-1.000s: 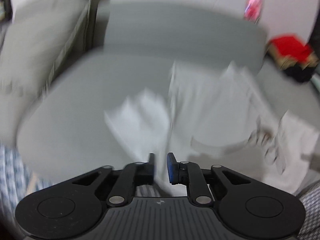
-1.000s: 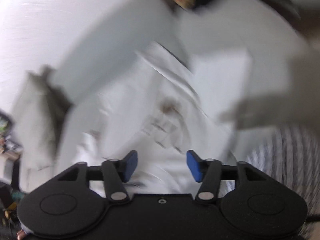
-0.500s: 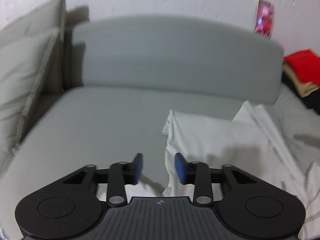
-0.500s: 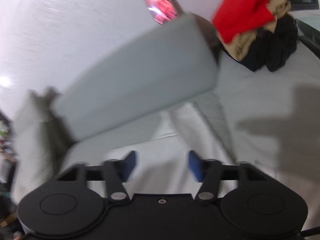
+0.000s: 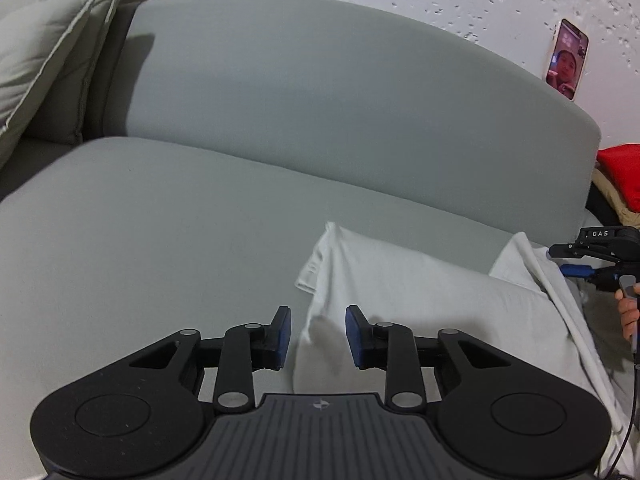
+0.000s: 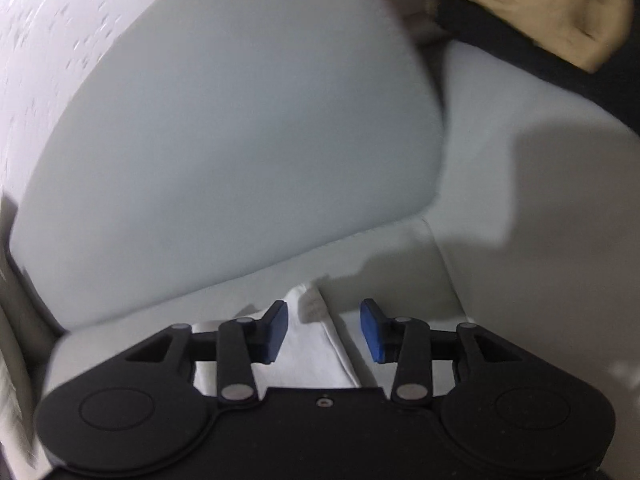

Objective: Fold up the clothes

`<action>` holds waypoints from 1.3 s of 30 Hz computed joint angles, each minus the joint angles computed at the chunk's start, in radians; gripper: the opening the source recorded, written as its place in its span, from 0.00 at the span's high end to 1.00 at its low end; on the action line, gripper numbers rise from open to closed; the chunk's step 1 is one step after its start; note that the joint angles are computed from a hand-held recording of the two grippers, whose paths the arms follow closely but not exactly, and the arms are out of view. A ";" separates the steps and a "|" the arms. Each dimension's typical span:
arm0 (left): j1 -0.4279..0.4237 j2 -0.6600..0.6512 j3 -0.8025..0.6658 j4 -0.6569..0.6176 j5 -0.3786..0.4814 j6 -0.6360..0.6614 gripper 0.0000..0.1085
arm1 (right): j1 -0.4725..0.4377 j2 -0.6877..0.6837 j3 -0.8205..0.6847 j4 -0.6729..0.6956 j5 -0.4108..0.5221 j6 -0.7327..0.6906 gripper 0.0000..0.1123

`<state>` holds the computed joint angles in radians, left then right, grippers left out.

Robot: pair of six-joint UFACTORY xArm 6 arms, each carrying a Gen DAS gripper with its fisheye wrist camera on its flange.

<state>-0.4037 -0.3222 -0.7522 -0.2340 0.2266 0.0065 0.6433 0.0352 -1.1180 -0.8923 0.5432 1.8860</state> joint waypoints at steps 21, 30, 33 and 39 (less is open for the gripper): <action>0.062 0.125 -0.207 -0.318 0.192 0.135 0.63 | 0.353 -0.210 0.064 -0.053 0.741 0.285 0.95; 0.082 0.665 -0.936 -0.258 0.773 0.047 0.58 | 0.271 -0.234 0.065 -0.041 0.580 0.167 0.95; 0.067 0.727 -1.009 -0.238 0.798 -0.006 0.77 | 0.250 -0.222 0.053 -0.032 0.547 0.151 0.95; -0.036 0.382 -0.572 -0.179 0.245 0.214 0.99 | 0.272 -0.236 0.032 -0.107 0.559 0.206 0.95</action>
<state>-0.4394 0.0602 -1.3245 -0.4127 0.4713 0.2204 0.9150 -0.2007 -1.0864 -0.9996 1.1026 2.0916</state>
